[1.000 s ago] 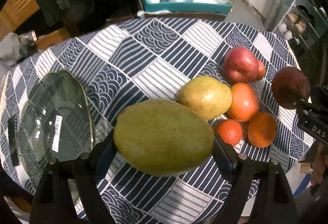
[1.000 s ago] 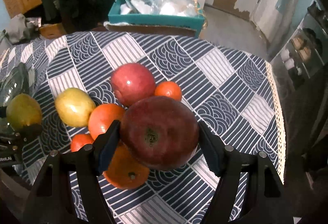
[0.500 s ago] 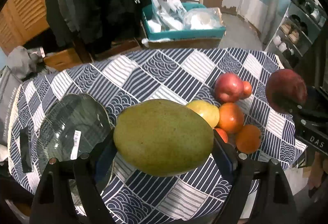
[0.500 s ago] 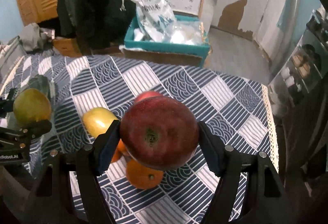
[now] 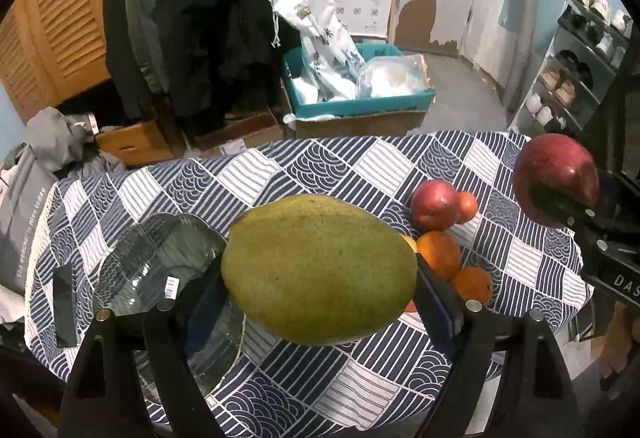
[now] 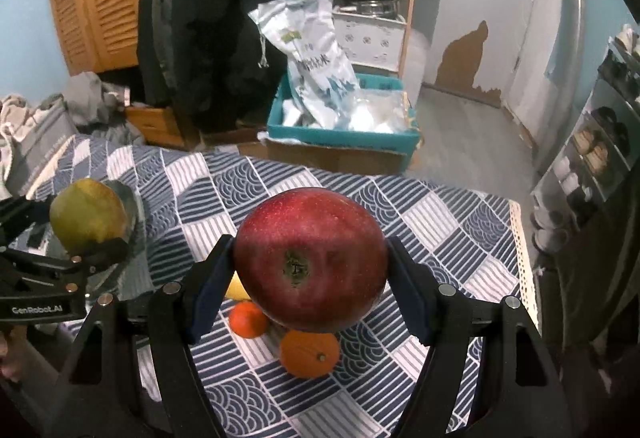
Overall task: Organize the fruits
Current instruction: 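Lift the mango with the left gripper while the right gripper carries the apple toward the glass bowl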
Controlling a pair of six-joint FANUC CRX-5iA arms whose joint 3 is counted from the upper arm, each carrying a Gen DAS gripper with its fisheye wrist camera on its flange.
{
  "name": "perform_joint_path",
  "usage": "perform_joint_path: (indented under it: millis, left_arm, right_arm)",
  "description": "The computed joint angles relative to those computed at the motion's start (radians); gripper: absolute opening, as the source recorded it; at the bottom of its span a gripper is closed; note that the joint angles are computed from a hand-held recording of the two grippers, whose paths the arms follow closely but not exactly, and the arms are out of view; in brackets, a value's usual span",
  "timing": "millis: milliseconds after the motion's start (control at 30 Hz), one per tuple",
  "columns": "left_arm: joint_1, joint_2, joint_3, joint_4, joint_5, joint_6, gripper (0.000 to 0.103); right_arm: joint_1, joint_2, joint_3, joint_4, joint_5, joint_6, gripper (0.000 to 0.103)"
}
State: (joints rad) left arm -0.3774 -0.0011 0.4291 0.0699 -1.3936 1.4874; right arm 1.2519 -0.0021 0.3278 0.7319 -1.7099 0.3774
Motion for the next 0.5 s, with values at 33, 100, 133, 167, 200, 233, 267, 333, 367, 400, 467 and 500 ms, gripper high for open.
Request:
perform_joint_path:
  millis: [33, 100, 133, 167, 200, 233, 267, 333, 367, 400, 467, 500]
  left_arm:
    - [0.001, -0.004, 0.0, -0.003, 0.005, -0.001, 0.087]
    - [0.008, -0.011, -0.002, 0.003, 0.016, -0.003, 0.087]
    - [0.011, -0.014, -0.002, 0.004, 0.019, -0.003, 0.087]
    - [0.013, -0.017, -0.002, 0.004, 0.023, -0.002, 0.087]
    - [0.017, -0.021, -0.003, 0.005, 0.028, -0.001, 0.087]
    - [0.021, -0.024, -0.002, 0.007, 0.033, -0.003, 0.087]
    - [0.023, -0.027, -0.004, 0.008, 0.035, -0.003, 0.087]
    - [0.033, -0.032, -0.004, 0.015, 0.041, -0.003, 0.087]
    - [0.037, -0.036, -0.005, 0.017, 0.043, -0.004, 0.087]
    - [0.042, -0.038, -0.006, 0.02, 0.046, -0.006, 0.087]
    - [0.05, -0.047, -0.011, 0.016, 0.055, -0.006, 0.087]
    - [0.053, -0.049, -0.012, 0.016, 0.057, -0.007, 0.087]
  right_arm:
    - [0.002, 0.002, 0.005, 0.004, 0.002, 0.001, 0.074]
    - [0.005, 0.008, 0.016, 0.013, 0.004, 0.006, 0.074]
    - [0.006, 0.012, 0.023, 0.017, 0.006, 0.008, 0.074]
    - [0.007, 0.015, 0.029, 0.02, 0.009, 0.009, 0.074]
    - [0.008, 0.017, 0.033, 0.022, 0.011, 0.01, 0.074]
    - [0.009, 0.021, 0.041, 0.025, 0.013, 0.013, 0.074]
    - [0.009, 0.026, 0.049, 0.027, 0.014, 0.014, 0.074]
    - [0.009, 0.034, 0.065, 0.03, 0.022, 0.018, 0.074]
    - [0.008, 0.039, 0.074, 0.03, 0.026, 0.023, 0.074]
    - [0.007, 0.043, 0.081, 0.029, 0.028, 0.026, 0.074]
    - [0.002, 0.056, 0.101, 0.027, 0.039, 0.033, 0.074]
    - [-0.001, 0.062, 0.111, 0.026, 0.043, 0.038, 0.074]
